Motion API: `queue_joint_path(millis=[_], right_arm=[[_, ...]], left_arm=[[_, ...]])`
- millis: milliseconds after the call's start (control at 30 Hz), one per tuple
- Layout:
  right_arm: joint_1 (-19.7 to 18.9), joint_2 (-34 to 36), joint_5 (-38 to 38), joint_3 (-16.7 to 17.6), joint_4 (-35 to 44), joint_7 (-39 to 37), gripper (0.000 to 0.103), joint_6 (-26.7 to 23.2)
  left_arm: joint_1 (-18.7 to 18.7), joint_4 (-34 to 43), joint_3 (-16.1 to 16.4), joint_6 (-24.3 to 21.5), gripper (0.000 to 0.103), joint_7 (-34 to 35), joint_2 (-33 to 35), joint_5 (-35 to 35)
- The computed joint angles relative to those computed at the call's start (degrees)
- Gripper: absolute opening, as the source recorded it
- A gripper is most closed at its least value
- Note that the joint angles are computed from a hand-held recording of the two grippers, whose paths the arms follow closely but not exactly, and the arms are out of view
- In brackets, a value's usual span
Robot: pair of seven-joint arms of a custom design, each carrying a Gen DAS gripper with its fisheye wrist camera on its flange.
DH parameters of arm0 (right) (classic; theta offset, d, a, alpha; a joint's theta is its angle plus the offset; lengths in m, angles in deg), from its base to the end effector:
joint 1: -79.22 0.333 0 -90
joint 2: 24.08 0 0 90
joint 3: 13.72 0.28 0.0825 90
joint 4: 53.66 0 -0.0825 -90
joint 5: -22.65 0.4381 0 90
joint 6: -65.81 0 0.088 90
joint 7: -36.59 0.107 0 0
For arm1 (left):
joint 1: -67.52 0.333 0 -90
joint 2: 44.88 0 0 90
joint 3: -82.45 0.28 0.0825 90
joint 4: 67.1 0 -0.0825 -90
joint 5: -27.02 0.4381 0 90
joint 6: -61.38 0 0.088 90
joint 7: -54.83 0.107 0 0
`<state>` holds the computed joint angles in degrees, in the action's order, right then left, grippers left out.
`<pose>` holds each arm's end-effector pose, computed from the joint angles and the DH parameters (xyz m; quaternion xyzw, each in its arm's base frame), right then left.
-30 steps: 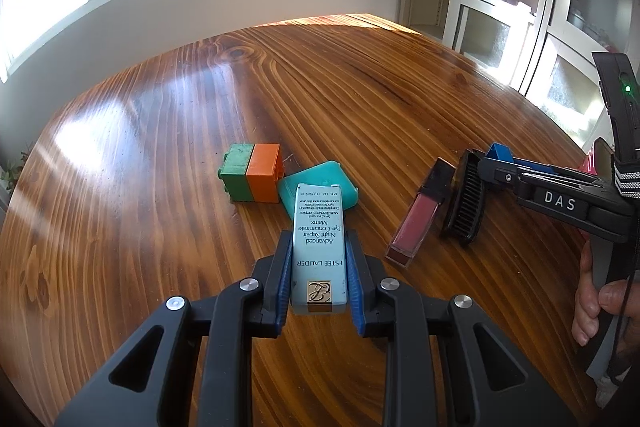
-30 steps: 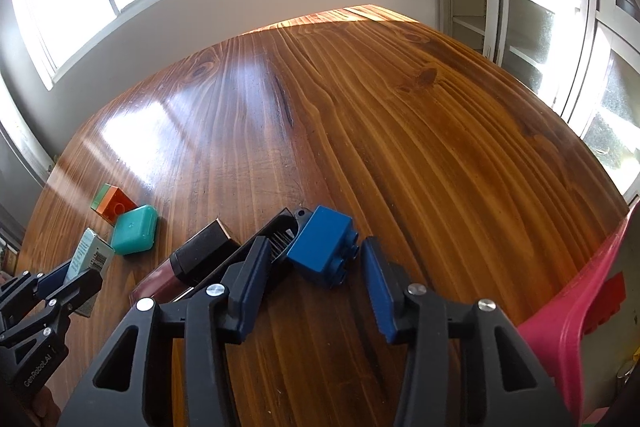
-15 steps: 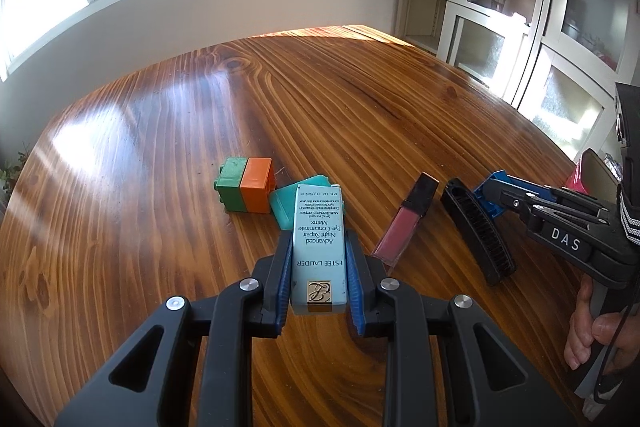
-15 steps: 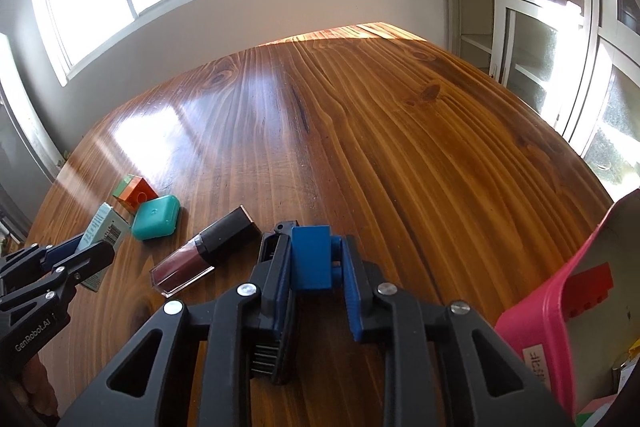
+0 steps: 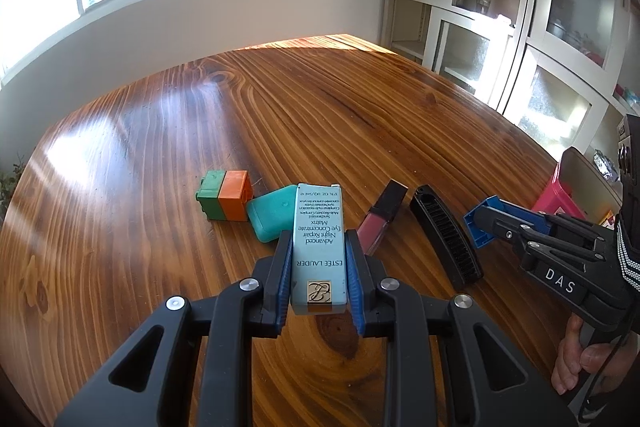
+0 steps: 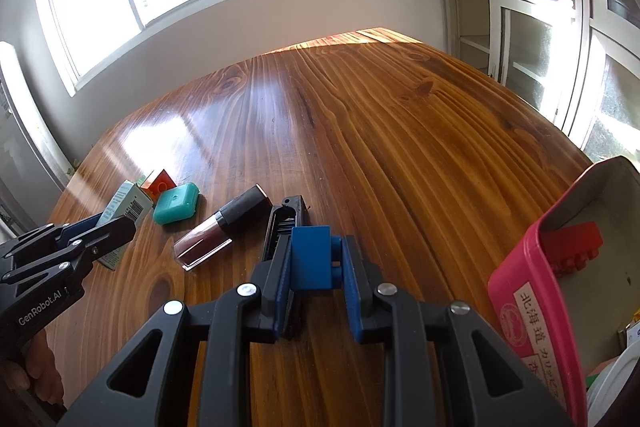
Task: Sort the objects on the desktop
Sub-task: 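Grasp the blue brick with the right tool while the left holds the box, then carry the white box and blue brick over the pink tin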
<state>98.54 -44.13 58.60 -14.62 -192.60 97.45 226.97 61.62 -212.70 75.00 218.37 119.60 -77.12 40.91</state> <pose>0.5191 0.1426 0.4566 -0.7409 0.5419 -0.1354 0.3730 0.4775 -0.1245 0.4952 -0.6578 0.6490 -0.2745 0.2660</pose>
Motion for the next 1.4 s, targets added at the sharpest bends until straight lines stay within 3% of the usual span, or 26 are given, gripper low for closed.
queue_joint_path(millis=[800,1400], right_arm=[[-0.37,-15.92,0.09,-3.52,-10.94,0.38,0.027,1.05],[-8.58,-28.50,-3.97,-8.03,-18.80,2.45,0.027,0.26]], left_arm=[[-3.52,0.34,-1.10,1.50,0.027,2.15,-0.68,-0.56],[-11.44,5.48,-2.54,2.04,0.027,5.22,4.27,-5.07]])
